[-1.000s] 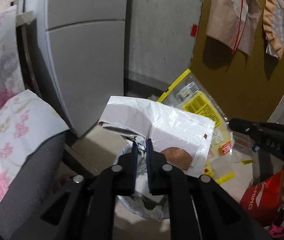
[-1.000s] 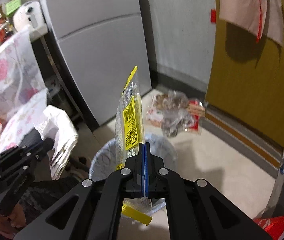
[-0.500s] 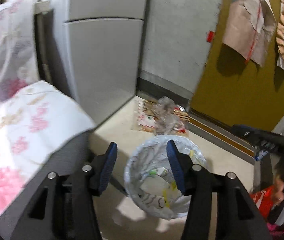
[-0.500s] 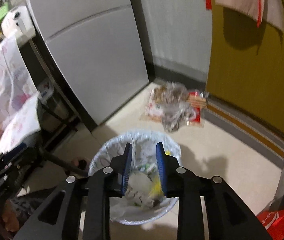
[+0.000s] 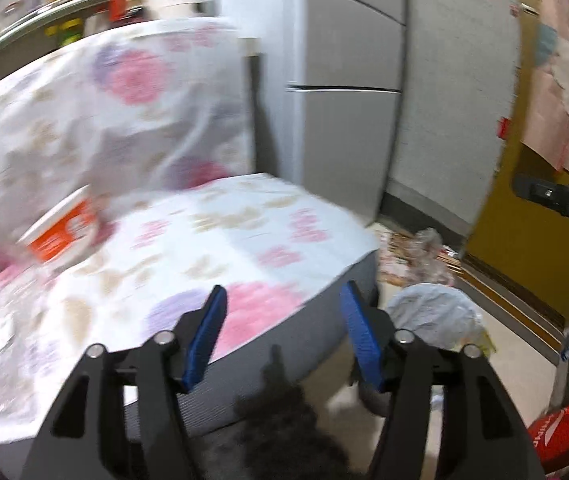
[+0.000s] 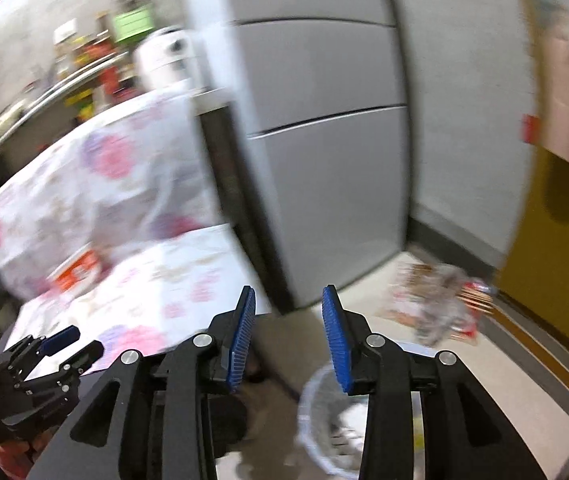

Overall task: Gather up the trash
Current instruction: 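Move both tools back over the chair, then grasp the orange-and-white noodle cup rim with the right tool while the left tool grasps the clear plastic tray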

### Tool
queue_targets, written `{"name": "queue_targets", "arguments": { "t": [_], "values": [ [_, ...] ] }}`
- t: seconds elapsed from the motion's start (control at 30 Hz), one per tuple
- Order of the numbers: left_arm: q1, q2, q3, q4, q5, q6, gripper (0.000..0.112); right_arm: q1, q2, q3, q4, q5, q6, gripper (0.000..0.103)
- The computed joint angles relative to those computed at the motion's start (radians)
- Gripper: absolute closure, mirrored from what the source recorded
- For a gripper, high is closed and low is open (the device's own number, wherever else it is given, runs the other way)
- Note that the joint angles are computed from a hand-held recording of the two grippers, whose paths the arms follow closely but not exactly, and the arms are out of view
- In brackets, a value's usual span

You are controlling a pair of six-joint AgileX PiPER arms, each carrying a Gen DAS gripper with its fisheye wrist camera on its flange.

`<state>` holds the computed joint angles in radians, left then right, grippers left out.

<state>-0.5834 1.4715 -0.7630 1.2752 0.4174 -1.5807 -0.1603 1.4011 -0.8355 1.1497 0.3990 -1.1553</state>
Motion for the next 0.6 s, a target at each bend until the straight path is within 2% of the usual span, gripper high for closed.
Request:
{"name": "queue_targets", "arguments": {
  "t": [0.07,0.17,0.33,0.47,0.6],
  "values": [
    [0.030,-0.063,0.058,-0.002,0.028,-0.005,0.051,0.101,0.028,-0.025,0.007,-0.004,0.001,0.059],
    [0.117,-0.166,0.136,-0.044,0.055,0.021,0.044,0.228,0.079,-0.081,-0.031,0.004,0.055,0.058],
    [0.311,-0.287,0.215,-0.113,0.035,0.128,0.043,0.455,0.220,-0.254,-0.243,-0.041,0.299,0.058],
    [0.594,-0.333,0.241,-0.231,-0.082,0.325,0.042,0.562,0.342,-0.424,-0.386,-0.019,0.455,0.058],
    [0.835,-0.298,0.222,-0.359,-0.181,0.537,0.042,0.667,0.543,-0.697,-0.578,0.043,0.684,0.058]
  ]
}}
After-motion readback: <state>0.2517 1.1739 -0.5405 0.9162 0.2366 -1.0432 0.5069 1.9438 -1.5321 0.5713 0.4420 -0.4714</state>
